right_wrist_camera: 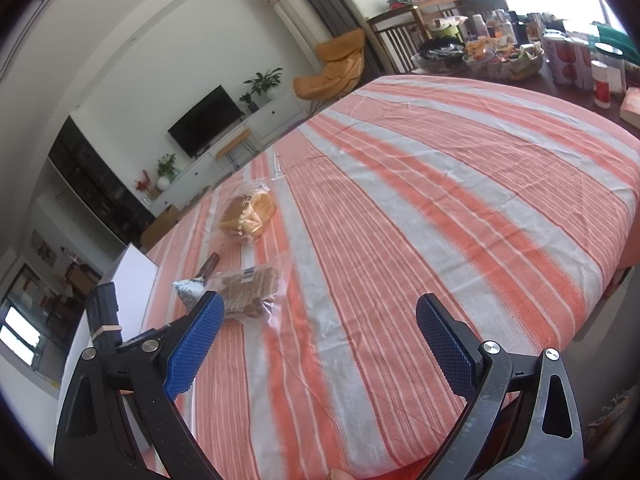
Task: Organize snacks
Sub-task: 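Move both open grippers toward the brown sausage and silver packet, then grasp the brown chocolate sausage with the left gripper while the right gripper grasps the silver triangular packet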
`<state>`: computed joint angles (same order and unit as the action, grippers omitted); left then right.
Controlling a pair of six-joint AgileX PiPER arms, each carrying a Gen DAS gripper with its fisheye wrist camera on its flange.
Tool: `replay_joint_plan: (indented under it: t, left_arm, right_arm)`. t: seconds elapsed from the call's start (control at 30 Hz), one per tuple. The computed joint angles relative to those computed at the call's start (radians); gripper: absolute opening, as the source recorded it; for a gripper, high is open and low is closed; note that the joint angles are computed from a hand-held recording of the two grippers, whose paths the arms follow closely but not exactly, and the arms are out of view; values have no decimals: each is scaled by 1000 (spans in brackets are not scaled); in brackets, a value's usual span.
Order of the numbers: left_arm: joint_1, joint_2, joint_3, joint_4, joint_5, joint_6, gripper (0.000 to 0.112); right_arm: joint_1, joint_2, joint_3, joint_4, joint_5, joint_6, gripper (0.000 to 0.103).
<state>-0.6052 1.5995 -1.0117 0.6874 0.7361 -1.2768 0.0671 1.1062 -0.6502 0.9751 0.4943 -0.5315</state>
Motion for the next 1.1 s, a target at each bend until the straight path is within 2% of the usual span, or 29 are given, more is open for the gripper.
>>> replay_joint_plan:
  t: [0.07, 0.13, 0.3, 0.37, 0.5, 0.57, 0.63, 0.7, 0.77, 0.83, 0.87, 0.9, 0.93, 0.97, 1.1]
  left_arm:
    - [10, -20, 21, -8, -33, 7, 103]
    - [37, -70, 67, -54, -98, 39, 103]
    - [94, -164, 118, -283, -202, 198, 103]
    - [75, -153, 71, -282, -184, 226, 103]
    - [38, -67, -106, -215, -97, 274, 102]
    - [64, 0, -207, -224, -61, 309, 99]
    - [126, 83, -315, -305, -34, 393, 98]
    - [180, 192, -459, -418, 52, 531, 92]
    - [213, 288, -587, -530, 147, 689, 79]
    - [216, 352, -662, -578, 216, 790, 73]
    - [207, 373, -680, -567, 240, 808, 60]
    - [187, 375, -678, -516, 247, 797, 54]
    - [173, 356, -645, -483, 223, 794, 31]
    - [169, 333, -607, -472, 196, 779, 20]
    - [186, 147, -338, -495, 64, 655, 19]
  right_arm:
    - [-24, 13, 4, 50, 28, -48, 99]
    - [-50, 28, 7, 94, 57, -85, 99]
    - [-59, 59, -3, 114, 84, -102, 99]
    - [-44, 70, -14, 94, 84, -86, 99]
    - [-43, 78, -16, 90, 91, -81, 99]
    - [-60, 85, -12, 109, 104, -94, 99]
    - [-80, 93, -8, 130, 121, -108, 99]
    - [-90, 100, -7, 136, 129, -108, 99]
    - [-91, 103, -11, 130, 132, -102, 99]
    - [-87, 109, -18, 120, 135, -94, 99]
    - [-85, 116, -23, 118, 139, -93, 99]
    - [-83, 122, -28, 113, 143, -90, 99]
    - [-79, 129, -33, 106, 144, -83, 99]
    - [-75, 134, -37, 99, 145, -77, 99]
    - [-74, 139, -38, 98, 146, -75, 99]
